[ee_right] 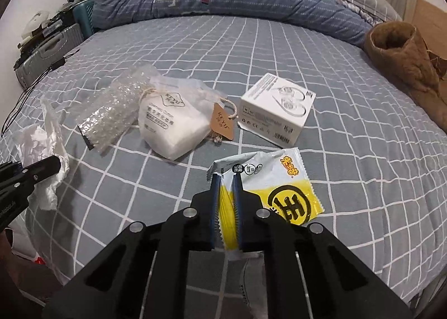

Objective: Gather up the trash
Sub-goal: 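Carry the yellow wrapper and white tissue down over the black bin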

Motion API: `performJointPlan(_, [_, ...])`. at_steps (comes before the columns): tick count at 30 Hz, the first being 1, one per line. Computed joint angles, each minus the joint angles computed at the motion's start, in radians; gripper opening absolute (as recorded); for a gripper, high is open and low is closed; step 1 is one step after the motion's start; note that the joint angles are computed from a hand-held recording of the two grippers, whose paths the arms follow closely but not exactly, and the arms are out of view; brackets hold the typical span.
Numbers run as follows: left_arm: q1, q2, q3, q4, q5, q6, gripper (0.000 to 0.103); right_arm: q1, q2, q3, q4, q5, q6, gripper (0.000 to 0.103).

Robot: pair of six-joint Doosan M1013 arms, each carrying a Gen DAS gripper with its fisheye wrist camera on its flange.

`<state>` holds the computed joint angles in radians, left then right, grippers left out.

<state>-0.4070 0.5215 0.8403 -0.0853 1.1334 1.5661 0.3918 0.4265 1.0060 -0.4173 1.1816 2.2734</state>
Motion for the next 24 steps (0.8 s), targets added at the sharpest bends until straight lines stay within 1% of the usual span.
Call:
performJointPlan(12, [0.000, -0.041, 0.051, -0.010, -0.032, 0.021, 0.013, 0.039, -0.026, 0.012, -0.060, -0.008, 0.038, 0.008])
performJointPlan(24, [-0.012, -0.093, 0.118, -0.021, -0.067, 0.037, 0.013, 0.078, -0.065, 0.038, -0.117, -0.017, 0.083, 0.008])
